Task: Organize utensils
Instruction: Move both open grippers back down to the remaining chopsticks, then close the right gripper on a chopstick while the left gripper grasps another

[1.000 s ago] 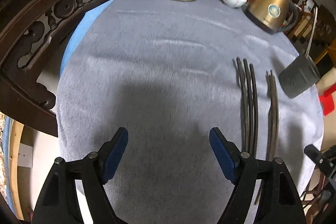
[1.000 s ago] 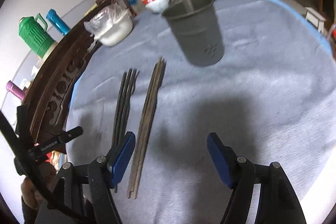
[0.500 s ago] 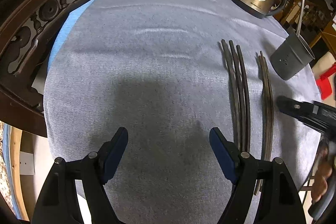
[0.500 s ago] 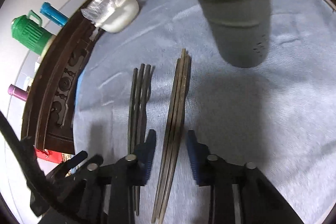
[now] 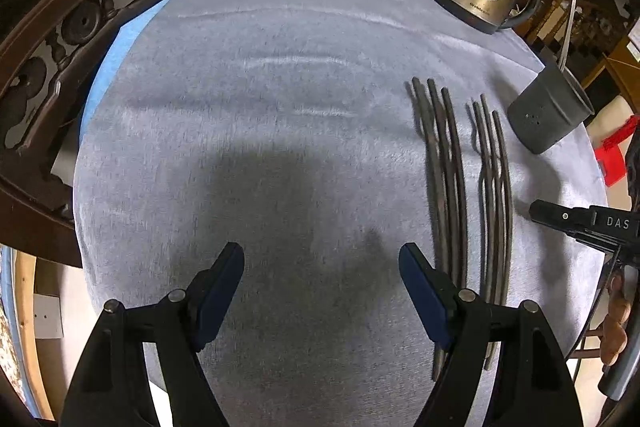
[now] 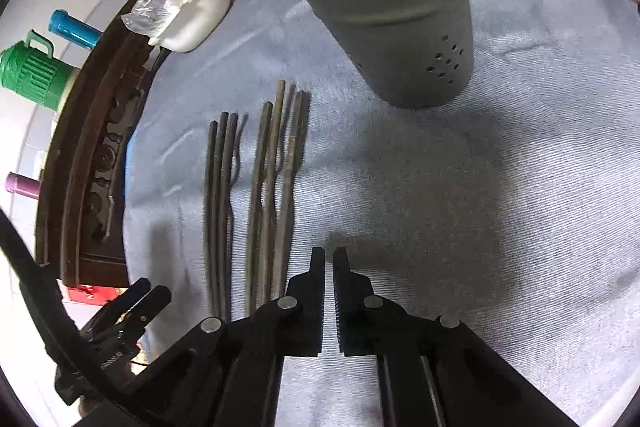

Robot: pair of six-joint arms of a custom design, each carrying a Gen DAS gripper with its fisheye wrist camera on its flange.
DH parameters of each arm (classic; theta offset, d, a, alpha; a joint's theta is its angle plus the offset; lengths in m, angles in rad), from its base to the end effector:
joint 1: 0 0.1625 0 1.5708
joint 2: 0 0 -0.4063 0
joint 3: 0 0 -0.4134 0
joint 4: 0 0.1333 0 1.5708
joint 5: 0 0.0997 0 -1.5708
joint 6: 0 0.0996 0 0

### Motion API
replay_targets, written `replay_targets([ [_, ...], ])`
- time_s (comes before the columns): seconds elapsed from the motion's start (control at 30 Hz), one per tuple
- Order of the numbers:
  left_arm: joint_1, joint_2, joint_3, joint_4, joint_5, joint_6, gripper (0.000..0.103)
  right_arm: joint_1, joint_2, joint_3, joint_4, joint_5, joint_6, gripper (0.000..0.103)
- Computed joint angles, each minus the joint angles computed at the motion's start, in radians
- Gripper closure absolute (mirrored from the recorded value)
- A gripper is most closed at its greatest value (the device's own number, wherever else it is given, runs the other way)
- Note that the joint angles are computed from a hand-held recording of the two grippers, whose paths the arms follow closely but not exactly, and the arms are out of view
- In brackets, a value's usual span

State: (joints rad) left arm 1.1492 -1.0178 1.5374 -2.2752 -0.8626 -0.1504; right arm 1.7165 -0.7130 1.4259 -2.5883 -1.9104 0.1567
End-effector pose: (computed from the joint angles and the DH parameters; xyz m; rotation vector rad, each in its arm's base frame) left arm -0.0992 -0.7053 0.2469 0.2501 2.4595 -0.4773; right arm 0.2070 -0.7209 0.0982 -0.0894 -2.8100 0.4990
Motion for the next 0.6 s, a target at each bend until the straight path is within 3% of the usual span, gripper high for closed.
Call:
replay_targets([
  [0.17,-0.001,-0.004,-0.001,0.005,0.007,-0.008,0.023,-0.001,0.022,-0.029,-0.007,0.049,0.028,0.093],
  [0.37,0.003,-0.009,0.004,0.014,0.010,-0.020,0.023,-0.001,0.061,-0.087,0.029,0.053,0.076,0.065],
  [0.5,0.004,-0.010,0.004,0.011,0.003,-0.014,0.023,0.007,0.086,-0.125,0.047,0.023,0.079,0.065],
  [0.6,0.005,-0.007,0.003,0.010,0.000,-0.010,0.023,0.008,0.099,-0.148,0.078,0.003,0.078,0.084],
])
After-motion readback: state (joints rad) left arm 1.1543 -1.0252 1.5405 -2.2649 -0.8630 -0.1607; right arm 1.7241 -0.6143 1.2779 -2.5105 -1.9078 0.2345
